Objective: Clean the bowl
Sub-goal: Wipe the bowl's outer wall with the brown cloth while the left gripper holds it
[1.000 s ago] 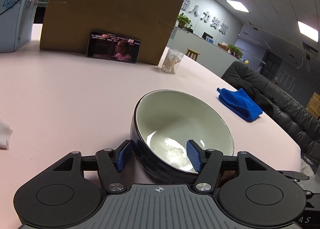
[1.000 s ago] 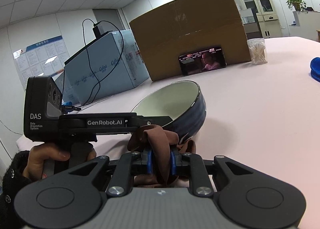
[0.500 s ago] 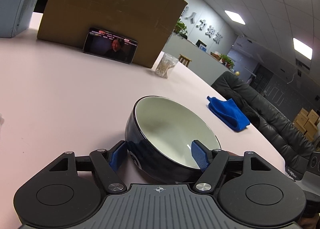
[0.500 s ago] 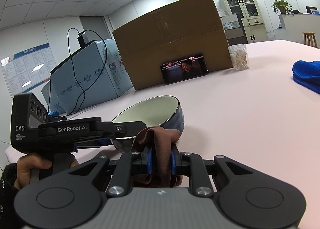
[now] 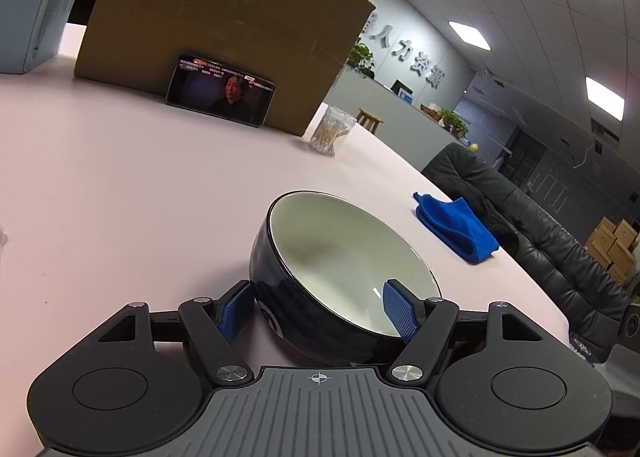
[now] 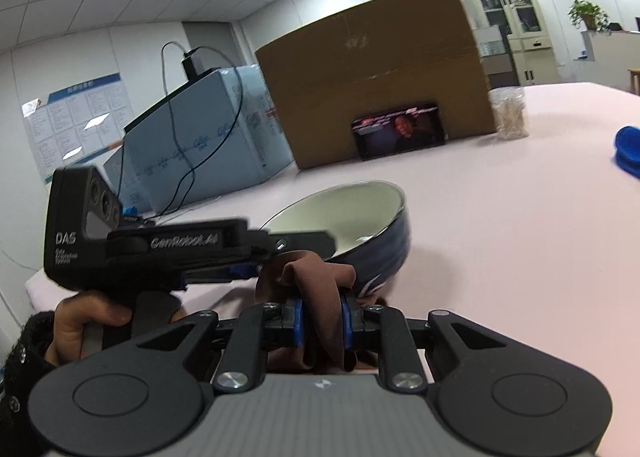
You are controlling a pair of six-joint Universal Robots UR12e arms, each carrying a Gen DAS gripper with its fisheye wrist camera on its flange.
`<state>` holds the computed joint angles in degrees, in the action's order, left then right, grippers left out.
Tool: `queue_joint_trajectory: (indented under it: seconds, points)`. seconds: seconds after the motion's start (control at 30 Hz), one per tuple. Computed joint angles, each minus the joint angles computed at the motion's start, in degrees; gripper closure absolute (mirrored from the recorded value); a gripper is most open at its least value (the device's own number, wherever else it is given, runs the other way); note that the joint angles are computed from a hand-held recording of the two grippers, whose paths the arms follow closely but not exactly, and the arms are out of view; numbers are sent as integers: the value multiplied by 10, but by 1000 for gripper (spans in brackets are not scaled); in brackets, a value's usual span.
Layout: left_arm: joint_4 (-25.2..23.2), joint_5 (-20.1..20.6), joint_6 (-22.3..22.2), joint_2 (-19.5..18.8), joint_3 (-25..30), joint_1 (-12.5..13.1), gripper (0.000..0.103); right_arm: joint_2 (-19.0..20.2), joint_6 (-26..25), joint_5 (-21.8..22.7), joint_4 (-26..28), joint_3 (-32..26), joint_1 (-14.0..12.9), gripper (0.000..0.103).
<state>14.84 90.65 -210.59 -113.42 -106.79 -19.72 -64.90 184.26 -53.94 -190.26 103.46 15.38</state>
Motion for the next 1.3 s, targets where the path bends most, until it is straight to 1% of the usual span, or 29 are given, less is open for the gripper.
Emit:
queue_joint_trajectory:
  seconds: [0.07,0.2,0.37,0.5,0.6,0.8,1.03,1.17,1.3]
  points:
    - [1,-2,-2,0,-1,1,31,1,7,3,-3,-1,-3,82]
    - [1,-1,-2,0,-1,0,31,2,11,-5,-9,-1,-3,82]
    - [0,-1,-2,0,-1,1,31,0,-3,-16,-5,-1,1,82]
    - [-1,1,-2,1,-1,-1,31,0,-7,3,5,-3,3,81]
    - [0,-1,-2,1,-2,1,31,-4,-19,-15,6,-1,9,80]
    - [0,-1,-2,0,-1,1,30,-4,-16,-23,9,-2,9,81]
    - [-1,-1,0,0,-1,2,30,-5,-26,-31,10,-2,11,81]
    - [-13,0,4,2,1,1,30,-6,-31,-33,13,-2,12,81]
    - [-50,6,32,9,8,-1,30,-6,-35,-30,18,-3,11,81]
